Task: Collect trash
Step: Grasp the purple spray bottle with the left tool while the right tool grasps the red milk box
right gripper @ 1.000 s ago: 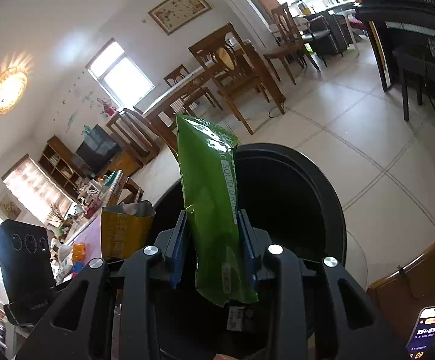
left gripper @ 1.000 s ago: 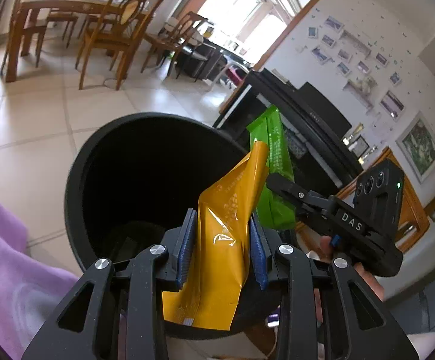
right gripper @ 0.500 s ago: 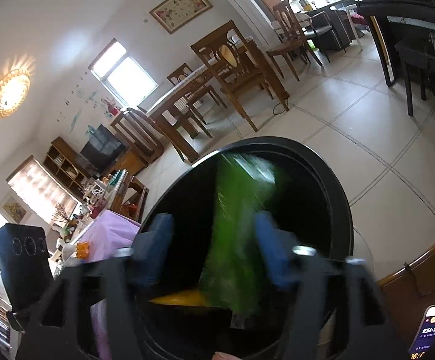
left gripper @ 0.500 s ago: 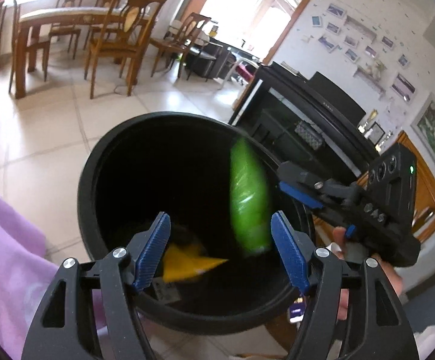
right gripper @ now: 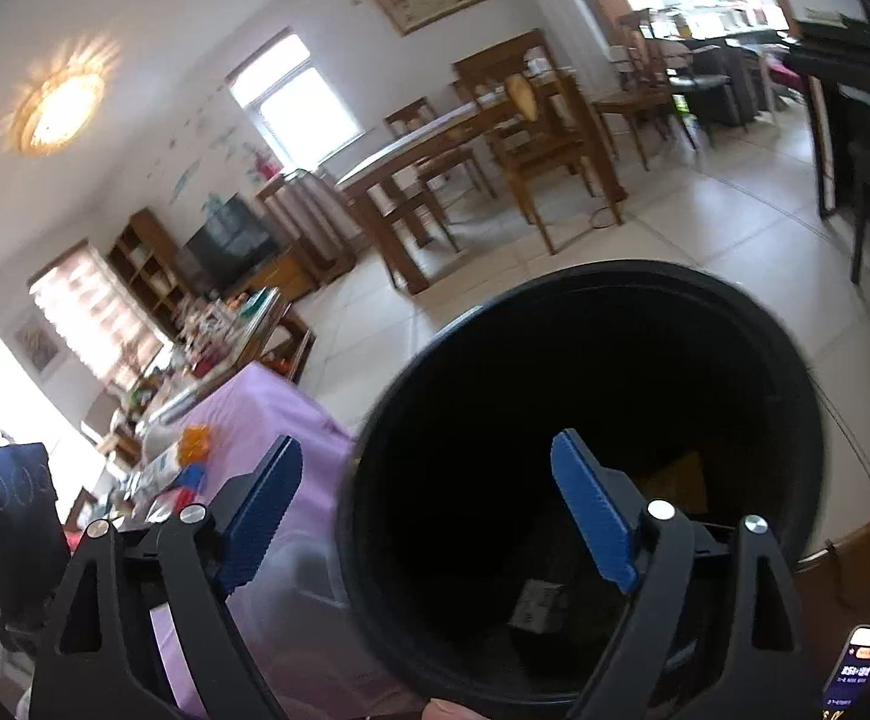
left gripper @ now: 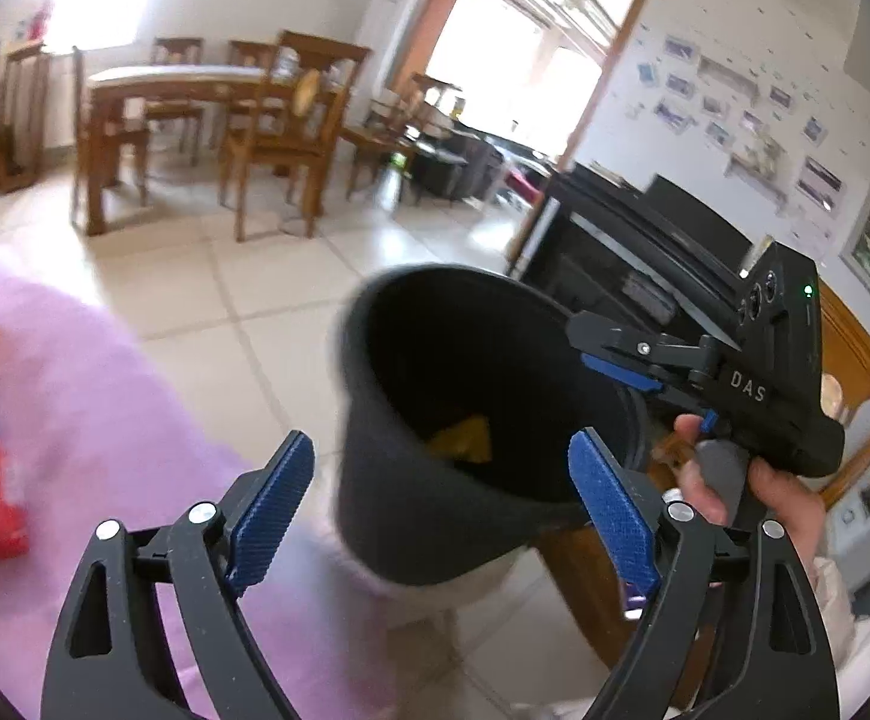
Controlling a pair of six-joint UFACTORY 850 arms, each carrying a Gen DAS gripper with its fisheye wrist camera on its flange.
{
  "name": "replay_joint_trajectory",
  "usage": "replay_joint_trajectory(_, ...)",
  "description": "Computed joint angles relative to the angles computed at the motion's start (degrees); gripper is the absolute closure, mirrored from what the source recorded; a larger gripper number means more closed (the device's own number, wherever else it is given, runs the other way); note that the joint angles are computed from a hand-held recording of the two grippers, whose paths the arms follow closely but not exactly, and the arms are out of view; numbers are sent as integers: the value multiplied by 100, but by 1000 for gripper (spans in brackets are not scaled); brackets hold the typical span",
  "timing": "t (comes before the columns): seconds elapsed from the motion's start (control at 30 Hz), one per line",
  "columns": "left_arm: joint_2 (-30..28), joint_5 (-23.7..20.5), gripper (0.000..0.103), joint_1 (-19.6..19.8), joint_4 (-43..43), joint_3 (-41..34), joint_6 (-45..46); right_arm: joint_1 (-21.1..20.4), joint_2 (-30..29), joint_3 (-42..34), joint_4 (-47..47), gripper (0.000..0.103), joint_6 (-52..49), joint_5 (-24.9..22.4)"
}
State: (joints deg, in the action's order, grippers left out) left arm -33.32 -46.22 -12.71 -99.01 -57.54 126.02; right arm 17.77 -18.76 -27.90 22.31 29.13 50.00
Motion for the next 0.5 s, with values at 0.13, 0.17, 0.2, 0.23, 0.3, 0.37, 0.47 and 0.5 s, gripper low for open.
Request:
replay_joint_trajectory(0.13,211,-28,17,641,-82,218,320,357,-214,-540,54,18,-410,-437)
replay_joint_trajectory(0.17,263,-9,17,876,-96,265,431,427,-288,-690,18,18,-496,-551)
replay_joint_trajectory(0.2,286,11,17,1053,-85,283,503,515,-401,-897,-54,18,-595,-697)
replay_joint_trajectory(0.23,308,51,17,1225,-53,286,560,592,-496,-1054,-91,18,-669,-794)
replay_joint_trajectory(0.3,350,257,17,1614,-20,267,741,744,-742,-1491,-256,14,-873,-1100)
replay_joint_trajectory(0.37,339,493,17,1992,45,194,950,873,-954,-1868,-413,13,-1037,-1373)
replay_joint_trajectory(0.47,276,964,17,2367,-18,49,1383,1028,-1360,-2576,-660,13,-1431,-1906)
replay_joint_trajectory(0.5,232,1156,17,2459,-23,-35,1501,1062,-1481,-2807,-719,13,-1574,-2089)
